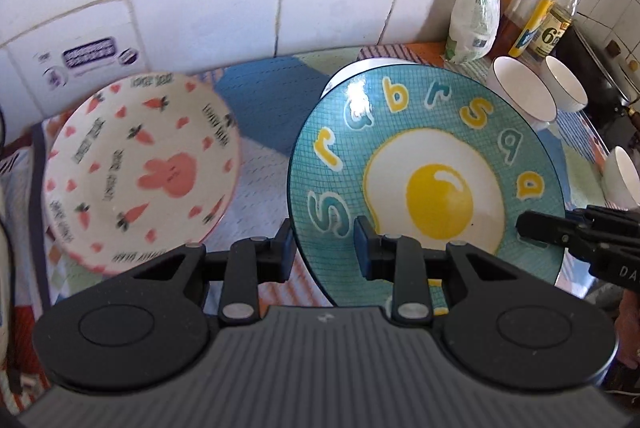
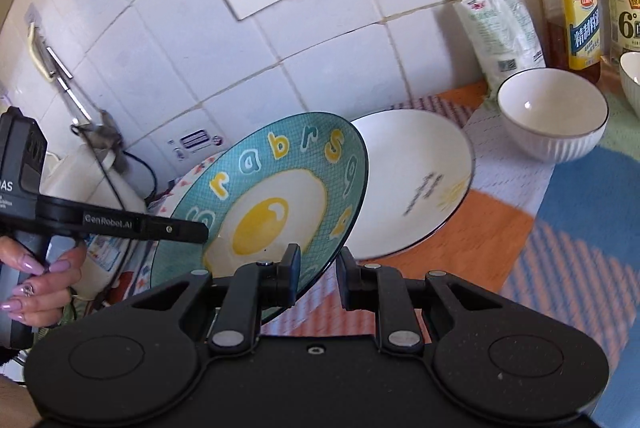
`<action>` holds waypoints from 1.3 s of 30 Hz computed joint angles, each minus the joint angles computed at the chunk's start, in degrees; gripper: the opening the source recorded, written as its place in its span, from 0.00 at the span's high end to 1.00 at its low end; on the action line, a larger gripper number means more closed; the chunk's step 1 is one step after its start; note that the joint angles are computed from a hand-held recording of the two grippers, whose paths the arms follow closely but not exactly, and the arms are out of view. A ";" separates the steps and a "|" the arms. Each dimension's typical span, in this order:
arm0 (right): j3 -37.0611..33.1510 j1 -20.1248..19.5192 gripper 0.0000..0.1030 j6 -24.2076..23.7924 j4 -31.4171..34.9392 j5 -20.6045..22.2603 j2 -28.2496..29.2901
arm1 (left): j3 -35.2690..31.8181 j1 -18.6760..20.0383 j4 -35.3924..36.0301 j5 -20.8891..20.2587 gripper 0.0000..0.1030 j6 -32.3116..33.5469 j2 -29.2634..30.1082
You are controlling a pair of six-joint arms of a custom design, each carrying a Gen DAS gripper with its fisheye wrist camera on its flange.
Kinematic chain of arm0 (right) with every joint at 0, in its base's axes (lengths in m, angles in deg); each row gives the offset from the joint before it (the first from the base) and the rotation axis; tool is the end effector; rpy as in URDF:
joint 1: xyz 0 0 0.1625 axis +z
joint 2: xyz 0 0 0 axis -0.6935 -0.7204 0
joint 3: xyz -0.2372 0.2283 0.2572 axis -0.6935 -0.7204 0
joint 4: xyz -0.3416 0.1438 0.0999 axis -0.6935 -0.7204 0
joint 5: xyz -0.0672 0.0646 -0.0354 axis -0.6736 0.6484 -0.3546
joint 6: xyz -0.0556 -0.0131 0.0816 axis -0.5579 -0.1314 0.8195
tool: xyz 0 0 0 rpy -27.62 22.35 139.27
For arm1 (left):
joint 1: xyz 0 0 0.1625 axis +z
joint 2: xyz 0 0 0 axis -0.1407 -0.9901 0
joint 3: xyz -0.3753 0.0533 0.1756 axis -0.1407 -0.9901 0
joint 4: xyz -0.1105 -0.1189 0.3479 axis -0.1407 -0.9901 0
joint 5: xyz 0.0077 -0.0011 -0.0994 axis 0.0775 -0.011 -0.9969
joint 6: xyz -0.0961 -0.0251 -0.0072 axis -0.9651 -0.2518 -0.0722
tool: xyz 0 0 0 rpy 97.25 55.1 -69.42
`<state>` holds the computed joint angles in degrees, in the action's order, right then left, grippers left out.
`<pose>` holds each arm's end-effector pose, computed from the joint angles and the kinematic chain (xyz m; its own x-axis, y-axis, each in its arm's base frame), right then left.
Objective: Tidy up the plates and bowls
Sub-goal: 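Carry the teal egg plate with the right tool onto the white plate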
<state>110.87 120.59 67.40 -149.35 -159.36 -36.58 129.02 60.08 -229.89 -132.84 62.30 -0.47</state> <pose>0.0149 -0.4549 0.2828 -0.9288 0.1337 0.3458 -0.1819 0.6483 -0.7393 -0.2945 -0.6604 -0.0261 -0.6883 0.5907 -0.4211 0.6772 0.7313 -0.0810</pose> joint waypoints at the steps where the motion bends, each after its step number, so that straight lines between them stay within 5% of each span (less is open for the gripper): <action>1: -0.82 -0.84 0.77 -0.70 1.93 0.69 -0.74 | -1.15 -0.18 0.22 0.24 0.72 -0.44 0.98; 9: -8.20 -6.18 0.77 -0.92 15.18 4.55 -2.16 | -9.65 -0.97 2.87 4.05 0.72 -3.58 8.03; 16: -13.30 -5.90 0.77 -3.26 21.97 1.81 -0.33 | -15.04 -0.80 8.37 5.72 0.72 -7.64 11.06; 22: -17.79 -3.68 0.77 3.88 27.01 -4.14 1.12 | -18.23 -0.94 10.03 6.35 0.72 -7.88 13.14; 27: -19.83 -1.91 0.76 1.02 27.37 -8.46 2.52 | -20.77 -1.09 14.43 6.45 0.72 -11.12 14.11; 35: -22.97 3.95 0.55 -4.38 26.46 -23.00 7.56 | -25.97 -0.37 22.52 5.43 0.72 -16.29 15.69; 39: -24.59 5.88 0.54 -4.00 26.78 -29.22 9.59 | -26.14 -1.27 23.48 7.43 0.72 -14.73 16.25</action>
<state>86.29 126.46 63.40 -122.57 -188.59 -26.99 102.88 58.81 -206.41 -125.41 47.57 15.78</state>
